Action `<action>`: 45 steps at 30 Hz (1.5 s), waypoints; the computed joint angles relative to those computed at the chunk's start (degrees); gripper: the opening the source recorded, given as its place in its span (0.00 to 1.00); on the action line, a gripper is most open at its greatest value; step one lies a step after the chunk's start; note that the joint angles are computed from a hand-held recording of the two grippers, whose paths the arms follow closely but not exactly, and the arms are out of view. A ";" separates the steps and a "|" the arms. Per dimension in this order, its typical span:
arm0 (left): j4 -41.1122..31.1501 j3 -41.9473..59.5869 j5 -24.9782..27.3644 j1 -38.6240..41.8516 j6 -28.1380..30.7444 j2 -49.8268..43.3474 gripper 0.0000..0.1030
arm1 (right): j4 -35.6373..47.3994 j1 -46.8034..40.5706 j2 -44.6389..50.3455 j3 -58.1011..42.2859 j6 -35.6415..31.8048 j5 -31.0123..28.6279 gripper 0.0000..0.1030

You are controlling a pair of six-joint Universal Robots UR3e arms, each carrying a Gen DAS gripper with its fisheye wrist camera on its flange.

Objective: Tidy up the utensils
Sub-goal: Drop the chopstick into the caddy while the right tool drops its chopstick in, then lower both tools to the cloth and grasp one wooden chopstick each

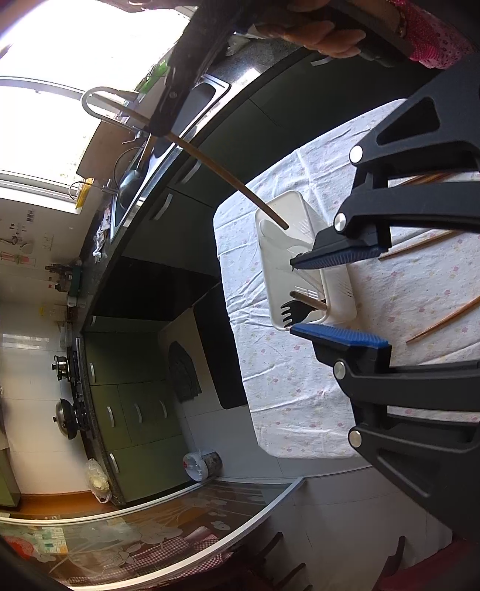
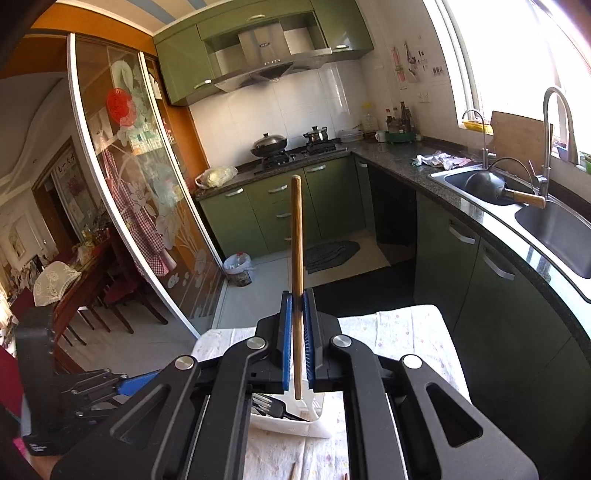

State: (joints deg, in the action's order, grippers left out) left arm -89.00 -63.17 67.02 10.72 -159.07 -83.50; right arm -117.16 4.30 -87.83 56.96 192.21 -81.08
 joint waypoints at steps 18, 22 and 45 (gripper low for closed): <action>-15.48 -16.46 1.95 5.84 11.46 12.75 0.48 | -5.82 0.53 -11.47 22.78 -4.08 3.00 0.19; -16.96 -22.82 7.54 5.16 9.55 12.76 0.46 | 3.48 -1.27 -18.07 25.53 -7.89 5.14 0.26; -0.98 -34.30 21.85 -4.26 -10.71 0.75 0.20 | 21.76 -5.38 -28.23 38.98 -18.70 8.75 0.26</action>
State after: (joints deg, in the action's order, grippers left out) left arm -89.98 -97.47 88.86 6.47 -169.79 -82.76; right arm -95.40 -1.08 -116.06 95.93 173.52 -72.33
